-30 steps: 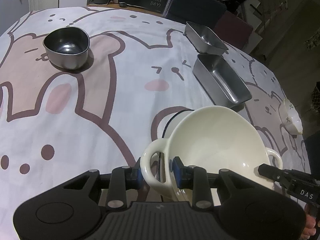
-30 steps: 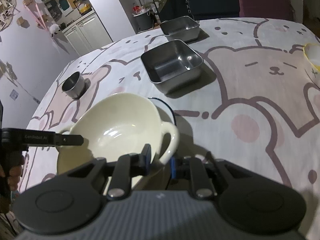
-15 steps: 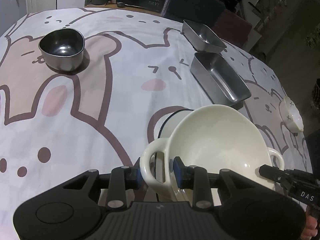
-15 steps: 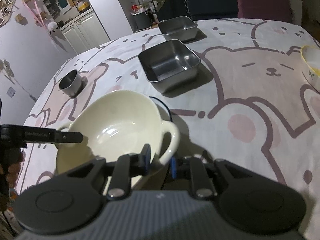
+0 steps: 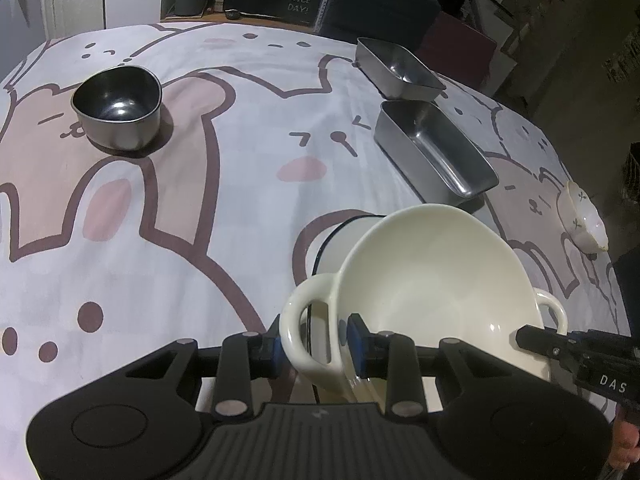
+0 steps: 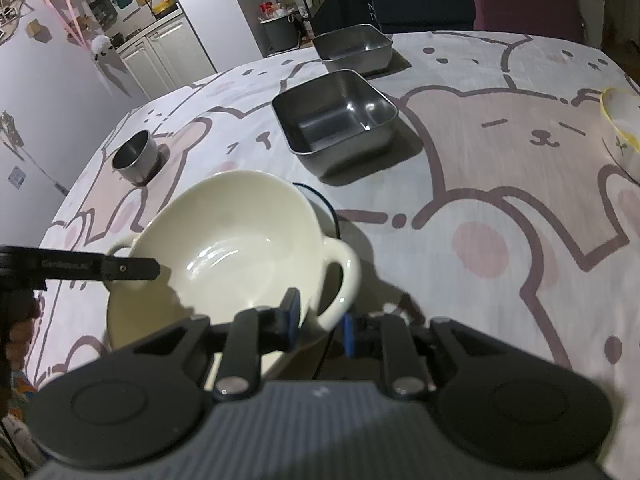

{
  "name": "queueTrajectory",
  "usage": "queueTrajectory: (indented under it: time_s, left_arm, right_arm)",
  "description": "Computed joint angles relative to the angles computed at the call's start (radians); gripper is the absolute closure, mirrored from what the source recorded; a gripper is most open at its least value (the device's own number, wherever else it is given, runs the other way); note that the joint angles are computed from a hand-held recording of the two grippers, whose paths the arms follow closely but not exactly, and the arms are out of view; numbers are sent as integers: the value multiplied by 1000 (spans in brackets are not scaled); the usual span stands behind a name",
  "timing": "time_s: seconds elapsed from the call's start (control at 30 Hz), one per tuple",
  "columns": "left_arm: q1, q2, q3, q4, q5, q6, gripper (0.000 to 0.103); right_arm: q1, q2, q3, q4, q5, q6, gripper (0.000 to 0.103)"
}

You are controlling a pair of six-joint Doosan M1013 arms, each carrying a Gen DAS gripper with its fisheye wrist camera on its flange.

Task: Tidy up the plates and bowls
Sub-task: 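Lower the cream bowl with both grippers onto the white plate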

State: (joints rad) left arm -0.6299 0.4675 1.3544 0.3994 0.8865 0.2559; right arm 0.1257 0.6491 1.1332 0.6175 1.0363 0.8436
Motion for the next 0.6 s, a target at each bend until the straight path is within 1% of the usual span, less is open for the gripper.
queueTrajectory:
  time_s: [0.6]
  left_arm:
    - [-1, -3, 3, -21, 0, 31, 70]
  right_arm:
    - [11, -1, -4, -46, -11, -7, 72]
